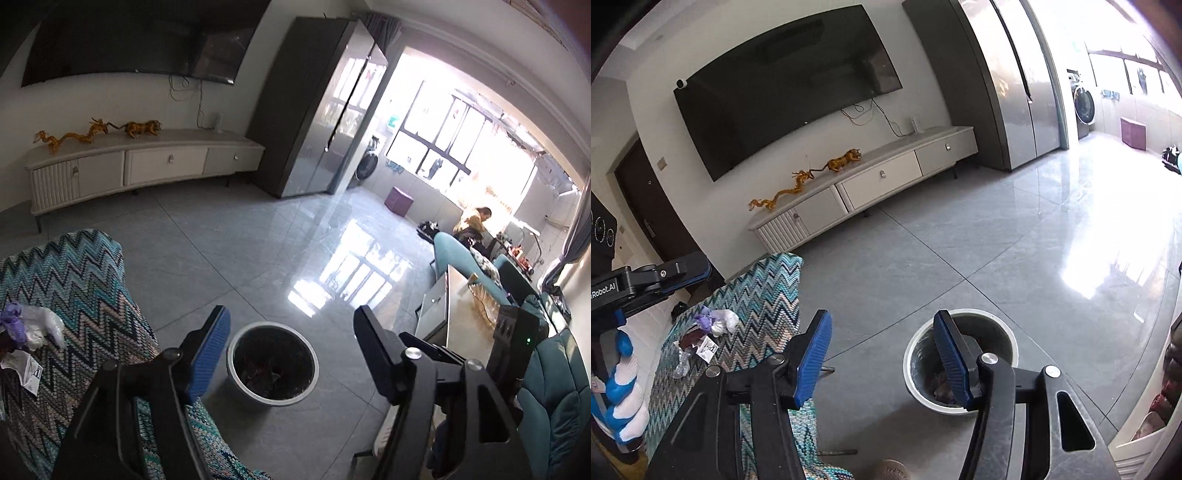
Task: Collect trash
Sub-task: 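Move both open tools back to the trash on the blanket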
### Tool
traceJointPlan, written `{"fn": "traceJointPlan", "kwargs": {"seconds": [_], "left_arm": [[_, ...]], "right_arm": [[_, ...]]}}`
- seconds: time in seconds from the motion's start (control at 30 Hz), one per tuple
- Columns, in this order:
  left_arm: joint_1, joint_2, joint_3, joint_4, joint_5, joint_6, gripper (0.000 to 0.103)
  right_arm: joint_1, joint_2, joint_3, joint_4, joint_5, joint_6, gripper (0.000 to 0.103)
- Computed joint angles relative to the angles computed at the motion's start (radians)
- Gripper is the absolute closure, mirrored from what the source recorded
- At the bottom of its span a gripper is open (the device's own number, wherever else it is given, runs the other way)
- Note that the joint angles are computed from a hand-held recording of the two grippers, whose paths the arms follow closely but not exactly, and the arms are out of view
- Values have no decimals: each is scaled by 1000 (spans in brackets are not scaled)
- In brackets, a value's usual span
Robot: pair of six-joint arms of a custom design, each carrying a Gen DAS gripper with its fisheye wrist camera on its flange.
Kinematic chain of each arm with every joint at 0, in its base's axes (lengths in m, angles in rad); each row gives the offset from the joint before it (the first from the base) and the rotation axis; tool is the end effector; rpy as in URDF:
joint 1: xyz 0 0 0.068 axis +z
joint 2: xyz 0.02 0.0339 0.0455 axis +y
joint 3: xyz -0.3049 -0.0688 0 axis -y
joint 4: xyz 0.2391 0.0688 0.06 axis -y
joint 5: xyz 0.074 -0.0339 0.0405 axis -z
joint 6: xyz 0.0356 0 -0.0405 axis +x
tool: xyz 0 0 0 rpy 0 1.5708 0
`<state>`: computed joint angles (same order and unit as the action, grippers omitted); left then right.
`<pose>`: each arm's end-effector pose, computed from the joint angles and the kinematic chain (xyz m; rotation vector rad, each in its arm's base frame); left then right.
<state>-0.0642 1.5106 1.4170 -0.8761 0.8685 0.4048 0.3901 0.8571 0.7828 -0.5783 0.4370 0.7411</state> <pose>0.2978 -0.0464 0.3752 0.8423 2.1258 -0.9156 0.1423 0.0422 0.3216 0.6064 2.0711 0.1662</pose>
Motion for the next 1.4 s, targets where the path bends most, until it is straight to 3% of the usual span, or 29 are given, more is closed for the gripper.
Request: {"fn": "traceJointPlan", "kwargs": {"seconds": [0.27, 0.43, 0.6, 0.73, 0.93, 1.13, 1.2, 1.27, 1.4], "left_arm": [[273, -3, 95, -185, 146, 213, 35], [441, 4, 99, -164, 215, 289, 35], [610, 57, 131, -99, 267, 341, 35], [698, 169, 267, -160, 258, 414, 35], [770, 354, 476, -123, 206, 332, 35], [806, 534, 695, -157, 148, 296, 35], [804, 571, 730, -167, 121, 295, 34], [796, 599, 731, -168, 91, 299, 25], [752, 634, 663, -152, 14, 332, 24]], "right_arm": [[360, 122, 208, -150, 298, 138, 47], [491, 219, 322, -197, 397, 181, 45], [537, 299, 400, -175, 432, 138, 38], [527, 355, 436, -90, 403, 60, 37], [473, 410, 441, 39, 312, -43, 37], [400, 480, 446, 132, 195, -105, 37], [372, 505, 448, 159, 154, -122, 37], [350, 527, 447, 184, 119, -134, 37], [294, 601, 456, 232, 26, -156, 37]]}}
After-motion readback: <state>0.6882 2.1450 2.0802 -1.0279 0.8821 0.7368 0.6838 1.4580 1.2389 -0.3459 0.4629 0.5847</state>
